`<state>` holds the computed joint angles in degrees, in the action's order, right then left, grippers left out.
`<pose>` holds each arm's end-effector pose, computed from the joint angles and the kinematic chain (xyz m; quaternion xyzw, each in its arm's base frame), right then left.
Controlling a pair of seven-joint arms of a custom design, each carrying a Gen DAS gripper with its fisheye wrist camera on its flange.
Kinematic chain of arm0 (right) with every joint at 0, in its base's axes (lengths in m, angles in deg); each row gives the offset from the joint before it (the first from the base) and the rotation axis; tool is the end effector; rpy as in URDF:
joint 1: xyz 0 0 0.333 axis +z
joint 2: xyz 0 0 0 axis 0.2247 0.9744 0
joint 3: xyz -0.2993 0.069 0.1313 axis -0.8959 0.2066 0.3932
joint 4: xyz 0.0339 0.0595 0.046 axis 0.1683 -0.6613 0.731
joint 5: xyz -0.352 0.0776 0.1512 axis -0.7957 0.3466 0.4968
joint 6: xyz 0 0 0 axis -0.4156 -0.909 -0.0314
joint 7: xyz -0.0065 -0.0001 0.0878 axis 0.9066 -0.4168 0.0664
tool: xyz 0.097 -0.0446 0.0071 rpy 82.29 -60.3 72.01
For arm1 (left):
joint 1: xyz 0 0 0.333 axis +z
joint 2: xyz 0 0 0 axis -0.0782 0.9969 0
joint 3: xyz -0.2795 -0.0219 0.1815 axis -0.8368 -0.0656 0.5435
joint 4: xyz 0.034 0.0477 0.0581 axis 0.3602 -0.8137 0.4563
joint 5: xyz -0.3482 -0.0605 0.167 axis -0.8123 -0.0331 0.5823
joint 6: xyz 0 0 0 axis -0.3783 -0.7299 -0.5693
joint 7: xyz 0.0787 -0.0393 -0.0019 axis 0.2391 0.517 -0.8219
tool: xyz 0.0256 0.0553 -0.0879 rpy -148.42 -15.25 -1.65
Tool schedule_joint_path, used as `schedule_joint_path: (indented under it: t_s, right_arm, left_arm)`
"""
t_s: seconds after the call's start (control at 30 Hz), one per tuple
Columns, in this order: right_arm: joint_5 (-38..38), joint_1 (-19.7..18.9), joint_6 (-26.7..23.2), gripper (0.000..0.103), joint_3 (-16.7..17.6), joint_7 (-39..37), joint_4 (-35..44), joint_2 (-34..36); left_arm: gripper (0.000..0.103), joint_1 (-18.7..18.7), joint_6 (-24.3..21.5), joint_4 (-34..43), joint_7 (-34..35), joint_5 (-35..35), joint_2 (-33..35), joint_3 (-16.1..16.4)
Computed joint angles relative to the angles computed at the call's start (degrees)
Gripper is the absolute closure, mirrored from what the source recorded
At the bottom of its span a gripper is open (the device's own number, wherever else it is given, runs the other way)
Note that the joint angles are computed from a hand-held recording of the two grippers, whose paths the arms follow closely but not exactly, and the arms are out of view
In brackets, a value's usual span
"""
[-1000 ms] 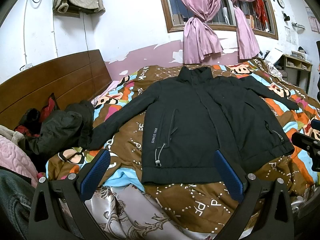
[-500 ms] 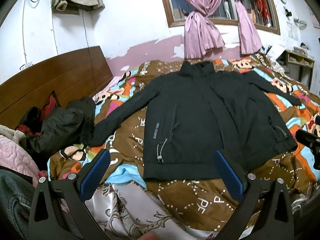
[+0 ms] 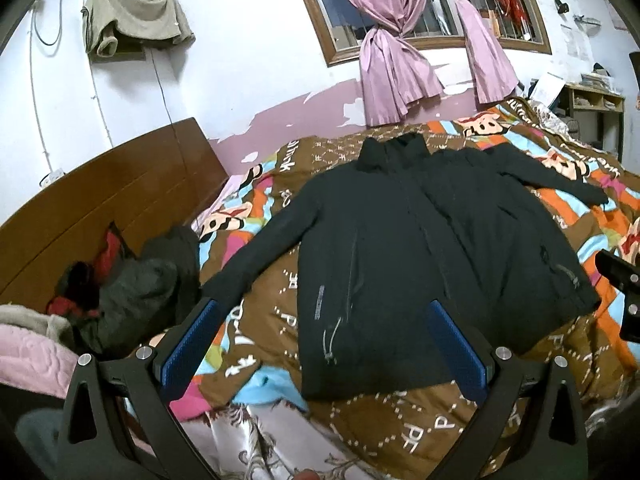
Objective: Fold large clothes
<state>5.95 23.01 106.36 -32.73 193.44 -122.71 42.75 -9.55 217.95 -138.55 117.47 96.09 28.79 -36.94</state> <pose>0.3914 0.2455 0.5566 -0.5838 0.6620 -0.4048 0.2392 0.4245 -0.0950 0.6033 -0.4787 0.7291 -0.2996 0.3866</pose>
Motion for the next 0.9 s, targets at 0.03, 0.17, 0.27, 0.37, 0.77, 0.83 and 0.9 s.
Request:
schedule_joint_path:
  t_s: [0.03, 0.17, 0.27, 0.37, 0.77, 0.83, 0.9]
  right_arm:
    - [-0.42, -0.18, -0.64, 0.000, 0.17, -0.18, 0.33, -0.14]
    - [-2.79, -0.90, -3.63, 0.000, 0.56, -1.06, 1.69, -0.91]
    - [-3.17, -0.90, -4.78, 0.000, -0.06, -1.88, 2.72, -1.23]
    - [-3.77, -1.23, -4.38, 0.000, -0.73, -3.60, 3.91, -1.71]
    - [-11.15, -2.04, -9.17, 0.000, 0.00, -13.04, 13.47, 0.16]
    - [-11.56, -1.70, -9.17, 0.000, -0.30, -14.72, 14.86, 0.91]
    - [-10.76, -1.17, -8.73, 0.000, -1.22, -17.40, 16.45, 1.92]
  left_arm:
    - [0.002, -0.94, -1.13, 1.33, 0.49, -0.63, 0.62, 0.48]
    - [0.002, -2.48, -2.48, 5.60, 2.03, -2.29, 2.91, 0.97]
    - [0.002, -3.49, -3.27, 8.80, 3.93, -3.24, 4.37, 1.26]
    - [0.002, -3.40, -4.20, 12.33, 5.24, -3.72, 6.06, 0.72]
    - [0.002, -3.65, -8.29, 25.09, 10.72, -10.14, 12.03, 1.07]
    - [0.002, -3.45, -8.89, 26.71, 11.15, -10.94, 12.64, 0.90]
    - [0.002, -3.10, -9.40, 28.71, 11.44, -11.27, 13.57, 0.55]
